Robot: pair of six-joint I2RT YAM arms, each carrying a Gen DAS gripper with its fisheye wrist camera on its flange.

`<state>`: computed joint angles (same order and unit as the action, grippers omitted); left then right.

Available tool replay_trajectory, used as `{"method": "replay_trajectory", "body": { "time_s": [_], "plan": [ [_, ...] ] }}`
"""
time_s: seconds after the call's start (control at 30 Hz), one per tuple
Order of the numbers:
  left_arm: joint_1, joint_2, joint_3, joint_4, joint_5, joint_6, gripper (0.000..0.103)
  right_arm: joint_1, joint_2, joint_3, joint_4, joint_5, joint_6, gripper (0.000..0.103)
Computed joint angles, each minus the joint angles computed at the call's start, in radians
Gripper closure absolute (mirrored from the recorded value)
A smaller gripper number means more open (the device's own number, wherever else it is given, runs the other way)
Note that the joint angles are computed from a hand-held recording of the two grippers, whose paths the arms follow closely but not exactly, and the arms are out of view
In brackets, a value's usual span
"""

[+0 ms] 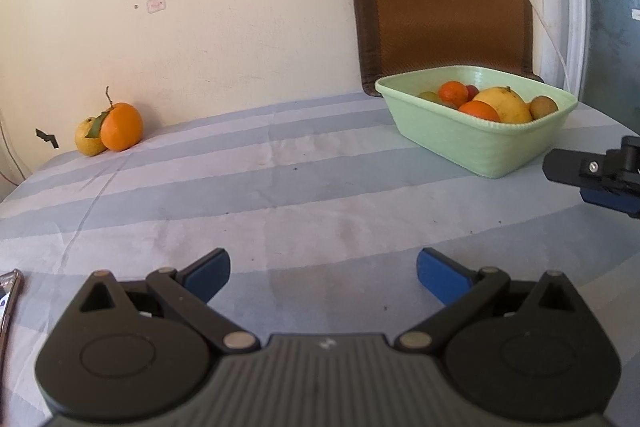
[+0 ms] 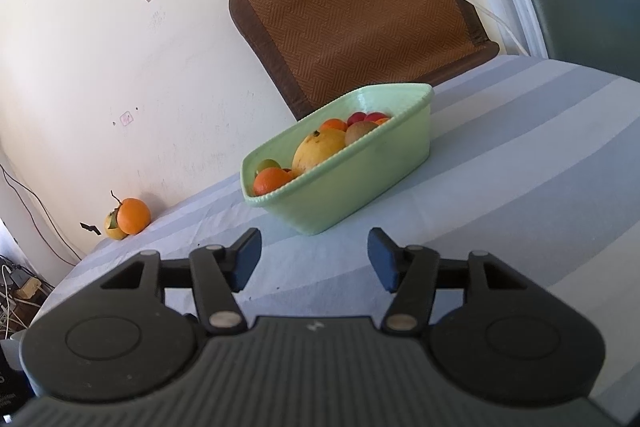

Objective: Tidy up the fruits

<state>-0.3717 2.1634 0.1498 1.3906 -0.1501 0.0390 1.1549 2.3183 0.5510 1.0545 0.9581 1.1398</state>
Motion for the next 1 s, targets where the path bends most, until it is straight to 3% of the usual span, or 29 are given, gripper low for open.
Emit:
{"method": "replay_trajectory", "body": {
  "time_s": [0.4, 1.0],
  "plan": [
    [-0.007, 0.044, -0.017, 0.101, -0.061, -0.024, 0.000, 0.005, 0.002, 0.011, -0.014, 0.005, -0.010, 0.041],
    [-0.026, 0.042, -0.012, 0.091, -0.101, -0.033, 0.000, 0.009, 0.002, 0.014, -0.019, 0.011, -0.002, 0.041]
  ]
}}
